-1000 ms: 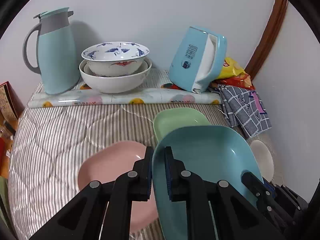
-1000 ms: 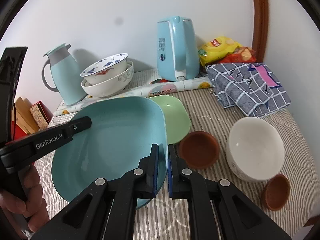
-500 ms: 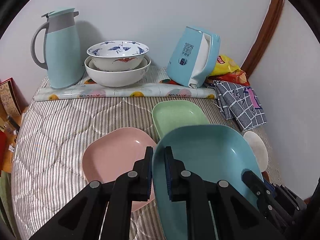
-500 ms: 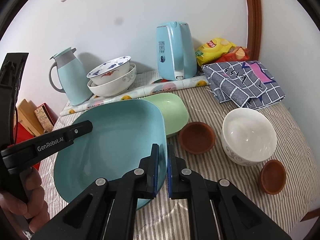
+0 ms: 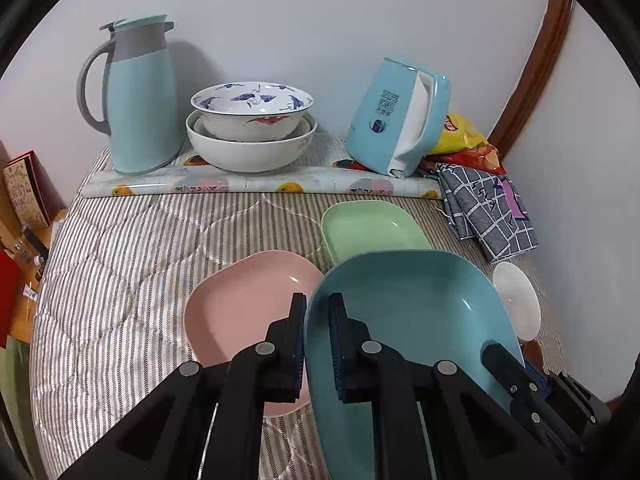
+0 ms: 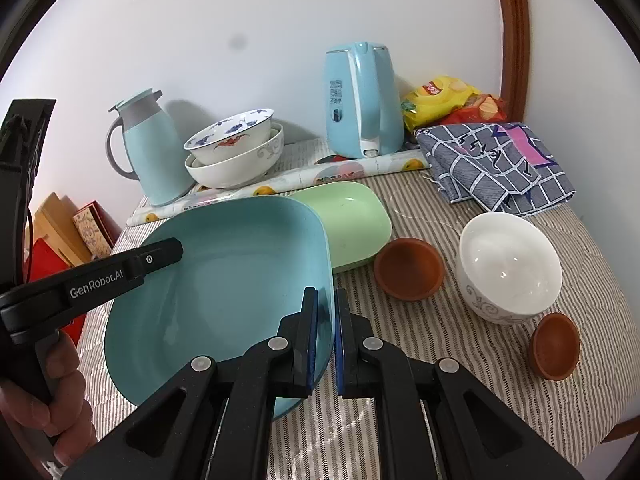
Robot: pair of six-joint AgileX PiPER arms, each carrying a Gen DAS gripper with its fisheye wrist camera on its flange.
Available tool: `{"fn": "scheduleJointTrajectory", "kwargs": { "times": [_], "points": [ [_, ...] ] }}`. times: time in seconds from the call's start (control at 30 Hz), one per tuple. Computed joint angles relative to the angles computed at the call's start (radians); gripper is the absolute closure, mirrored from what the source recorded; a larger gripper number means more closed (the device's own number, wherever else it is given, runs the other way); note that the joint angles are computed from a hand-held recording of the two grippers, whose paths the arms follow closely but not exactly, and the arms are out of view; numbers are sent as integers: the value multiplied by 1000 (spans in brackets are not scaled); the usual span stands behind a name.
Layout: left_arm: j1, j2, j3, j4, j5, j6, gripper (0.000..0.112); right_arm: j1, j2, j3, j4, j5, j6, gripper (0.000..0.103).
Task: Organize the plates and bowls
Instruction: 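Lift the light-blue plate with both grippers and carry it over the pink plate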
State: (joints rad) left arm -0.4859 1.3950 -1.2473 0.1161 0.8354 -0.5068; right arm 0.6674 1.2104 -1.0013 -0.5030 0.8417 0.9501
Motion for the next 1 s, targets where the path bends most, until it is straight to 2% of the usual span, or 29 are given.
{"fn": "scheduleJointTrajectory", "kwargs": {
  "times": [0.53, 1.0],
  "points": [
    [108, -11, 84, -75, -43, 84, 101, 28, 94, -24, 8, -44, 15, 96],
    [217, -21, 179, -109, -77, 133, 101, 42, 211, -47, 66, -127, -32, 96]
  ]
}}
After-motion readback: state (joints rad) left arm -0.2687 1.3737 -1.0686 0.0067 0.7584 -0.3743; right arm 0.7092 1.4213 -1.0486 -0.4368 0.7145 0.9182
